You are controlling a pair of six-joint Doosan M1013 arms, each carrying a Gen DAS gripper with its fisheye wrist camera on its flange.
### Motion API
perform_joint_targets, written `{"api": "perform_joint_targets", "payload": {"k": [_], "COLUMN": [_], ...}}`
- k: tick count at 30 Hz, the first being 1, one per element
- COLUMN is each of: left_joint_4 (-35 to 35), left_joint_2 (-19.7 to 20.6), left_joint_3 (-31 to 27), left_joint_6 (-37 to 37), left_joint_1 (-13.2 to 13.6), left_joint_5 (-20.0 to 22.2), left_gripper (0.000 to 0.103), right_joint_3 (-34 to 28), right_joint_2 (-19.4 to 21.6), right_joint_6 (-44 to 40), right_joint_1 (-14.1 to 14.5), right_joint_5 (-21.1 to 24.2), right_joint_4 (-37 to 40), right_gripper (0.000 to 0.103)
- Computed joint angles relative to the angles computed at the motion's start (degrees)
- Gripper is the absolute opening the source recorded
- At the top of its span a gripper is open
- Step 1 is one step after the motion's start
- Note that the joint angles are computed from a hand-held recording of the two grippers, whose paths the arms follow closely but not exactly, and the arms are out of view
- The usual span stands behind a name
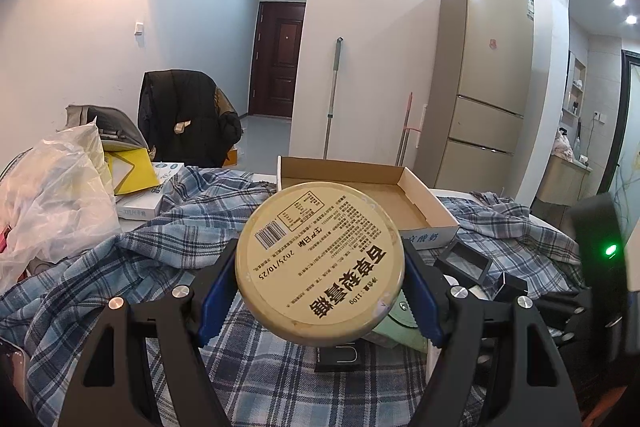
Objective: Organize rigid objects
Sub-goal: 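Grasp the white square charger with the right gripper while the left holds the tin, then carry the tin and the charger over the open cardboard box with both grippers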
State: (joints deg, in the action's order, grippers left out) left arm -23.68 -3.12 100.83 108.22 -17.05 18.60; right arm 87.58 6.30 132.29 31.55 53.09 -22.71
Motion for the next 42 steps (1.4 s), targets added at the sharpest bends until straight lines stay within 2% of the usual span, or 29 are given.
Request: {"api": "perform_joint_targets", "payload": {"k": [6,8,9,12,14,19,22,27,28,30,31,35,38,42], "left_joint_4": [1.3,4.7,4.4,-4.5,-1.3,-3.0,3.1,0.0,1.3,7.6,8.7,1.8,4.3,8.9], "left_joint_2": [-0.2,-0.5,-0.6,-1.6,-1.8,-0.7,0.7,4.4,5.3,6.7,7.6,11.1,13.5,17.4], "left_joint_3": [-0.3,-0.7,-0.9,-0.5,-1.2,-6.2,-10.7,-18.6,-20.1,-22.4,-23.8,-27.0,-27.5,-30.5], "left_joint_6": [0.7,-2.2,-1.8,6.2,3.8,2.6,-4.0,-3.6,-3.3,-7.7,-8.6,-4.5,-8.3,-12.8], "left_joint_1": [-0.1,-0.5,-0.5,0.2,-0.4,-0.2,-0.8,-0.8,-1.3,-2.4,-2.6,-1.4,-1.4,-1.6], "left_joint_5": [1.4,1.8,2.2,0.9,0.2,2.5,4.4,9.1,9.1,9.9,11.0,15.4,15.5,21.4], "left_gripper": [0.077,0.077,0.077,0.077,0.077,0.077,0.077,0.077,0.077,0.077,0.077,0.077,0.077,0.077], "right_joint_3": [1.3,1.8,1.9,1.7,1.2,-1.4,-4.1,-10.6,-11.8,-13.1,-13.5,-13.2,-12.3,-12.0], "right_joint_2": [-2.2,-3.2,-3.5,-4.4,-4.7,-4.8,-3.9,-1.0,-0.3,0.6,1.0,2.2,3.2,5.2], "right_joint_6": [3.3,4.2,4.3,5.2,5.9,8.4,9.9,9.2,9.2,9.6,10.0,12.2,11.9,7.1], "right_joint_1": [0.6,0.6,0.6,0.6,0.3,-0.6,-1.7,-4.3,-4.8,-5.4,-5.9,-7.7,-8.7,-9.7], "right_joint_5": [-1.3,-1.7,-1.8,-2.0,-2.2,-3.3,-3.6,-1.8,-2.0,-2.7,-3.5,-5.9,-7.1,-6.0], "right_joint_4": [-4.1,-5.4,-6.1,-8.7,-10.0,-14.3,-16.1,-13.3,-13.3,-13.0,-12.5,-10.1,-8.8,-5.4], "right_gripper": [0.044,0.044,0.044,0.044,0.044,0.044,0.044,0.044,0.044,0.044,0.044,0.044,0.044,0.044]}}
